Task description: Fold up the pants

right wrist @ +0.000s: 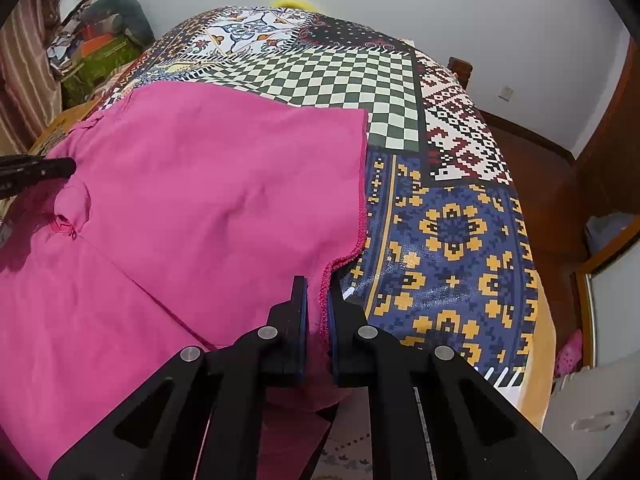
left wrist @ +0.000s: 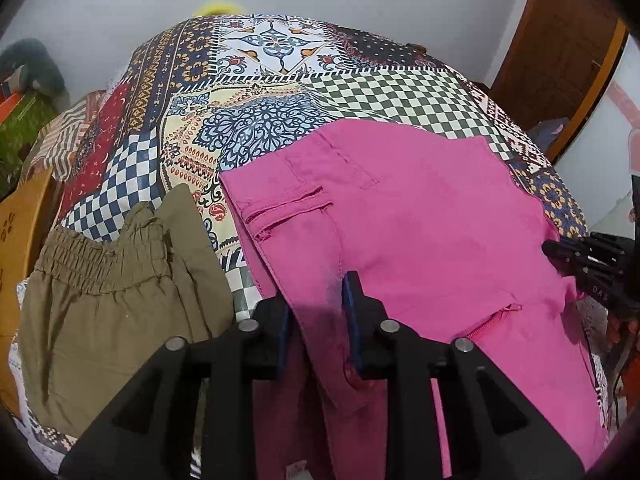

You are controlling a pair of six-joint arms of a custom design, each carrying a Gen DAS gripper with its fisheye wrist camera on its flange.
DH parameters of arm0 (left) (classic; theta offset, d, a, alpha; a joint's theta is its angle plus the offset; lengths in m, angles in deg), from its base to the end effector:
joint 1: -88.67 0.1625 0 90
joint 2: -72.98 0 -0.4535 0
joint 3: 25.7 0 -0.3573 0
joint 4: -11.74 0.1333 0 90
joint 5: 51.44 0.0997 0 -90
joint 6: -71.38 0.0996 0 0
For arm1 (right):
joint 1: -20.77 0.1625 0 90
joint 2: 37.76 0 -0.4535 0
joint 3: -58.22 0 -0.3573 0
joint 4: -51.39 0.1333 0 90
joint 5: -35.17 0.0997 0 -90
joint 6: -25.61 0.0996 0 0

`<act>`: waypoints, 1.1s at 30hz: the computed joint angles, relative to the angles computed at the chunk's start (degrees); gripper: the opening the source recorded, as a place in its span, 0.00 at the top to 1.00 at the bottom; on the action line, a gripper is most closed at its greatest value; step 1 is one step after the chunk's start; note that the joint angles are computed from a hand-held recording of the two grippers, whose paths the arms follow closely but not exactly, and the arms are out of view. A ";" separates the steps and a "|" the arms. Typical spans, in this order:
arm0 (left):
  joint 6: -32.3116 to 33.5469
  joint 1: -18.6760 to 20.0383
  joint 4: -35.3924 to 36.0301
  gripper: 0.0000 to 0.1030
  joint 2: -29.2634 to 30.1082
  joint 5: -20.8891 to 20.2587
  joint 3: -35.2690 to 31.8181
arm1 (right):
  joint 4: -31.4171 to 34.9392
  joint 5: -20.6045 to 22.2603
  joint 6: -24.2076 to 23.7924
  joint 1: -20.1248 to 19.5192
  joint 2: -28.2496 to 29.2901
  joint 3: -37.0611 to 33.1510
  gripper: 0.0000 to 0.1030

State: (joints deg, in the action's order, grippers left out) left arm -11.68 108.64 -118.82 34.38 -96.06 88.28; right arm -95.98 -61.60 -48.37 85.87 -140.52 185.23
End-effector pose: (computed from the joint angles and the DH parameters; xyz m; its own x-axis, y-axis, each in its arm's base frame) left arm -0.3875 -0.3581 -0.0147 -0.7488 -0.1818 -0.6374 0.2343 0.8270 -0.5111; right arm -0.0426 -0.3806 0.4297 -0.5800 -0.5987 0.5524 -0.7424 0.6677 -0.0559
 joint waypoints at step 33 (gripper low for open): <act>7.16 8.96 -5.71 0.57 -4.15 1.23 2.52 | -0.70 -0.08 10.25 9.11 11.27 -9.52 0.62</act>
